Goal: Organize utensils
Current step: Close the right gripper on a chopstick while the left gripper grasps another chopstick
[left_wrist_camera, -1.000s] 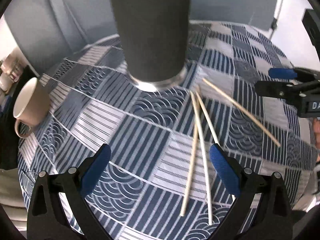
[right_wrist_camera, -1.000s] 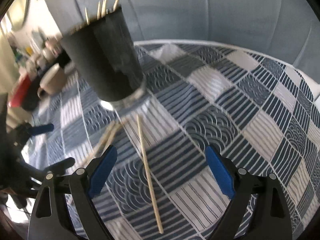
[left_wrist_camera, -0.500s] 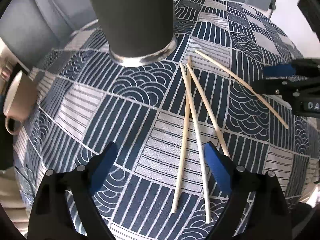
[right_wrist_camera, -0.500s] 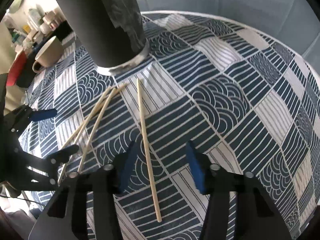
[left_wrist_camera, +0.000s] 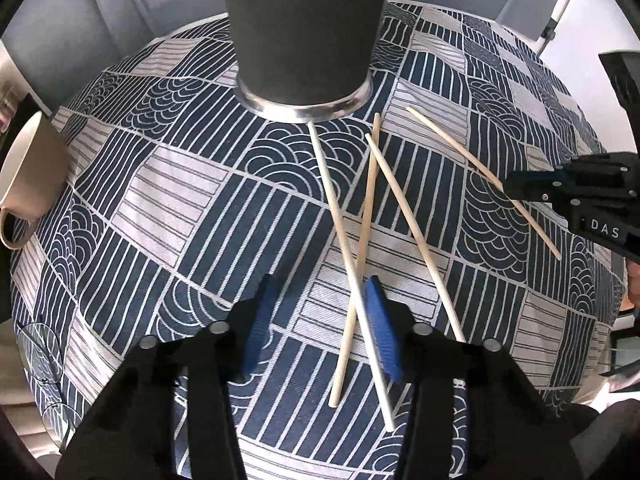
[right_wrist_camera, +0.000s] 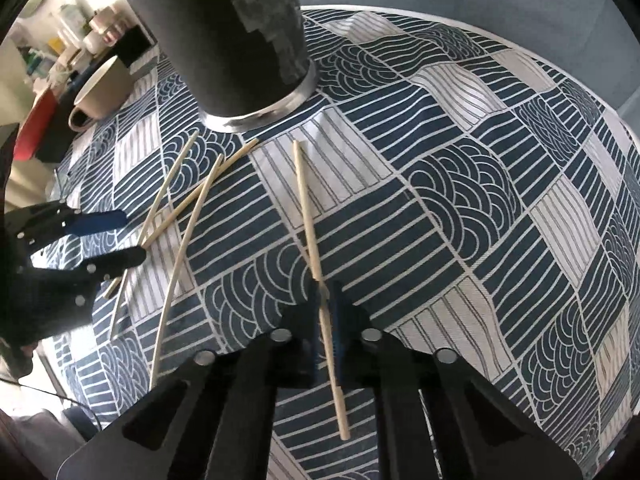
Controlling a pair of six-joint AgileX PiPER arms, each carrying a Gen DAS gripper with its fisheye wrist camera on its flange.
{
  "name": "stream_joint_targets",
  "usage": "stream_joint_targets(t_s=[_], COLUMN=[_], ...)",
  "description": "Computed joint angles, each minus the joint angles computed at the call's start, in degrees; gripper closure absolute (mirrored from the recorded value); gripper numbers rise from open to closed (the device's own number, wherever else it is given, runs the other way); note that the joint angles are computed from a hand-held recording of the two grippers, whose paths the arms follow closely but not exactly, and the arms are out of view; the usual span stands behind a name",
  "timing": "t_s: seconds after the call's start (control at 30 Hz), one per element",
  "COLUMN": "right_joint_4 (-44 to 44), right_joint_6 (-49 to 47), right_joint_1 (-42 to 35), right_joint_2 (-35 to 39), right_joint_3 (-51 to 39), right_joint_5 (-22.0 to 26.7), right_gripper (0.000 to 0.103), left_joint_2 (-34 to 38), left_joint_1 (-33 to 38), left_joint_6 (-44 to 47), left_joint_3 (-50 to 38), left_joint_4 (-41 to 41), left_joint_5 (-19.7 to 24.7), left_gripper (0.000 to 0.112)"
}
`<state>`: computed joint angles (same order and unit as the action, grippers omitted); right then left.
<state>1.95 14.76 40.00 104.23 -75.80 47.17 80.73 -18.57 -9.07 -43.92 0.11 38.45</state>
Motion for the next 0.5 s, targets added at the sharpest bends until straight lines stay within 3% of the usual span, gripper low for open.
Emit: stream_joint_targets(t_s=[0.3, 0.5], right_joint_4=[4.05, 4.95], right_joint_6=[-0.58, -0.33], right_joint_1=[-1.46, -2.7], right_joint_2=[-1.52, -3.82], right_joint_3=[2.18, 5.29], right_joint_5=[-0.8, -2.09], right_gripper=[0.101, 0.101], left_joint_2=[1.06, 1.47], left_joint_1=[9.24, 12.85], left_joint_6=[15.9, 20.69], left_joint_3=[-1.33, -1.09], left_joint_4=[-16.31, -22.94], left_joint_5=[3.74, 6.14], left_gripper=[0.104, 0.107])
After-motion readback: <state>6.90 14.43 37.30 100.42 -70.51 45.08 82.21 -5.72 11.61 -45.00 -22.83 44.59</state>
